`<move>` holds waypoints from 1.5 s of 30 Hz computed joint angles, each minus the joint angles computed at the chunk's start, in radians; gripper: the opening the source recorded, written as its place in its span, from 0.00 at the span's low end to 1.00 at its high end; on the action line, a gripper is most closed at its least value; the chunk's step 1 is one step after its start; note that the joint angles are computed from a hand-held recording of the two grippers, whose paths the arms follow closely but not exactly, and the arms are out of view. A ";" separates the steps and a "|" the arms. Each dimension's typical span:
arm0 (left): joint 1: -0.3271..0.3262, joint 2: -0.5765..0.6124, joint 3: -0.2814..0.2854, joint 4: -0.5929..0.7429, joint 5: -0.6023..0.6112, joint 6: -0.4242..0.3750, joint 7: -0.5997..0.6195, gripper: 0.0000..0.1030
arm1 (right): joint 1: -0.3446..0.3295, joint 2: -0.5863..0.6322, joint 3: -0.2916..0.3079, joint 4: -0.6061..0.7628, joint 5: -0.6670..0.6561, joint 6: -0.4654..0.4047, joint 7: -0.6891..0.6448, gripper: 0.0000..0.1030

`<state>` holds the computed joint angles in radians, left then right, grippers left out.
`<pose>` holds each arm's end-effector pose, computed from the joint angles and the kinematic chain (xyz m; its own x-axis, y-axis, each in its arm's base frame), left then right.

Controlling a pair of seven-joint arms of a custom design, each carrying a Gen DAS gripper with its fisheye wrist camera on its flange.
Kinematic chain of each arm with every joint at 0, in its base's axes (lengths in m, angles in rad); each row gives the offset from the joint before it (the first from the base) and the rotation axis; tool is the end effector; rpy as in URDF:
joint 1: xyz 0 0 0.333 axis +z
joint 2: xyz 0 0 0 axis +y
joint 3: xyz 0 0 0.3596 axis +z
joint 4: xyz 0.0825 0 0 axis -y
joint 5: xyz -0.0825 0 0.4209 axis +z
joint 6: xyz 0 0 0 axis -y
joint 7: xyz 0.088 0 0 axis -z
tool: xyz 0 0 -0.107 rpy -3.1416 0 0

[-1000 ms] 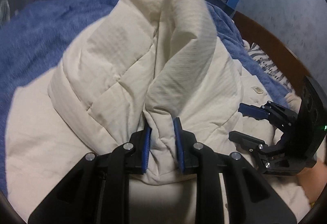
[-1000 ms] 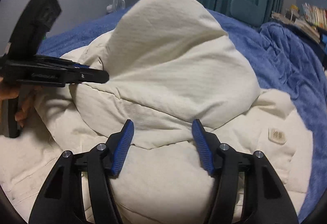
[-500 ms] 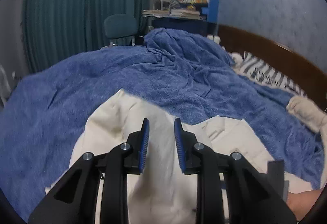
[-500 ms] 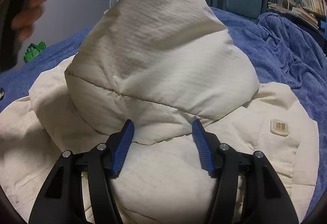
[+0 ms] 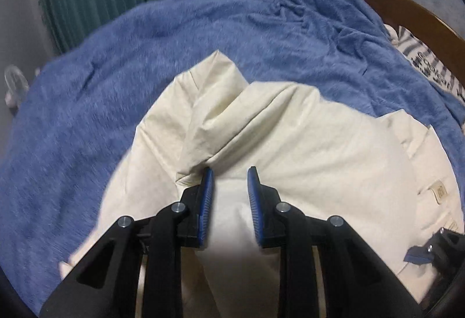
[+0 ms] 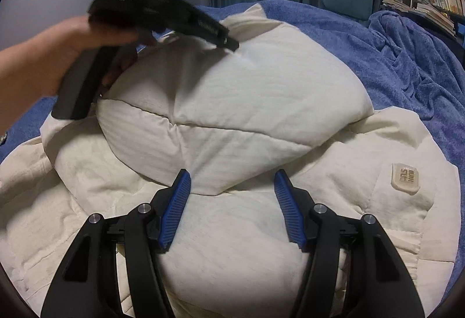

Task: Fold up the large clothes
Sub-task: 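Release the folded hood with both tools and withdraw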

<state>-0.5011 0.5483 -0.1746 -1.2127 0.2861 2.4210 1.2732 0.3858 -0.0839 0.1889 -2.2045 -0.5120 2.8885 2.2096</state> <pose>0.6667 -0.4784 0.5724 -0.4528 -0.8916 -0.0037 -0.6883 0.3522 -0.6342 0.4766 0.3459 0.5251 0.3786 -0.9256 0.0000 -0.6396 -0.2616 -0.7228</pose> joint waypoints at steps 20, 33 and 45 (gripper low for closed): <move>0.077 -0.368 -0.042 -0.588 0.051 0.318 -0.071 0.25 | 0.002 -0.007 0.005 -0.012 -0.002 -0.004 0.001 0.56; 0.131 -0.516 -0.083 -0.718 -0.142 0.290 -0.083 0.41 | -0.008 -0.069 0.038 -0.014 -0.103 -0.067 0.124 0.79; 0.162 -1.130 -0.165 -1.147 -0.194 0.204 -0.259 0.89 | 0.002 -0.427 0.228 -0.050 -0.157 -0.407 0.348 0.94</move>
<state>-0.3388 -0.5814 -0.3392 -2.3598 0.0921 2.6249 1.0144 0.3875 -0.5113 0.4167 -2.2545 -0.6692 2.4811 2.5573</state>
